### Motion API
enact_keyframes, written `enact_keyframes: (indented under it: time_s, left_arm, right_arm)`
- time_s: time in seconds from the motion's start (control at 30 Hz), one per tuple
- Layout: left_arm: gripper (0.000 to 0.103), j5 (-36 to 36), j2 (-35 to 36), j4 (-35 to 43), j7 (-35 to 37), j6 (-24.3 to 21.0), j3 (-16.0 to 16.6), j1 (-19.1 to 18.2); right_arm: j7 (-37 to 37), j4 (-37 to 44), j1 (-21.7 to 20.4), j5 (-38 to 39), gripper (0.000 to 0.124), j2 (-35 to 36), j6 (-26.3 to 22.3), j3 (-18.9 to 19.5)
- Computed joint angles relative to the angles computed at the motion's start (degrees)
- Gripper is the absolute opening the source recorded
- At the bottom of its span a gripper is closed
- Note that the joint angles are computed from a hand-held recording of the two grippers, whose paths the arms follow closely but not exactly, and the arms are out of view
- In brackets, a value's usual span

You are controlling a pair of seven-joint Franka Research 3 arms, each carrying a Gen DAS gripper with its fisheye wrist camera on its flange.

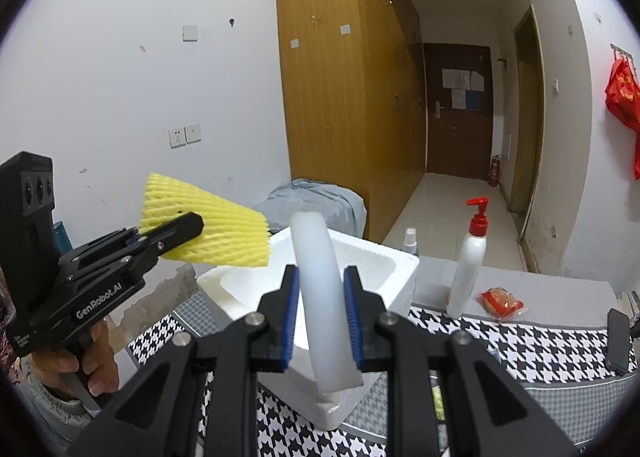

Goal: Organize soft objects
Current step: 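Lift the yellow net with the left tool while the right tool carries the white roll toward the foam box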

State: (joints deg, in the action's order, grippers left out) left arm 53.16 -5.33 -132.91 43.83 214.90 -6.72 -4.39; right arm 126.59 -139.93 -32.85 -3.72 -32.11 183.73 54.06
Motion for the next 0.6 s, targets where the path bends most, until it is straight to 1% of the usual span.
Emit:
enact_keyframes:
  time_s: [0.13, 0.3, 0.4, 0.6]
  left_arm:
    - [0.011, -1.06, 0.35, -0.08, 0.89, 0.01, -0.02, 0.27]
    - [0.011, -2.15, 0.47, 0.11, 1.59, -0.93, -0.09, 0.29]
    - [0.011, -2.65, 1.04, 0.62, 1.73, -1.56, -0.07, 0.32]
    - [0.011, -1.46, 1.95, 1.80, -0.13, -2.52, 0.14, 0.62]
  right_arm:
    - [-0.37, 1.24, -1.33, -0.70, 0.026, 1.96, 0.10, 1.02]
    - [-0.67, 3.54, -4.44, -2.09, 0.026, 4.57, 0.11, 3.65]
    - [-0.46, 5.31, -7.27, -2.73, 0.026, 6.25, -0.40, 6.18]
    - [0.90, 8.42, -12.62, -5.33, 0.026, 9.67, -2.00, 10.82]
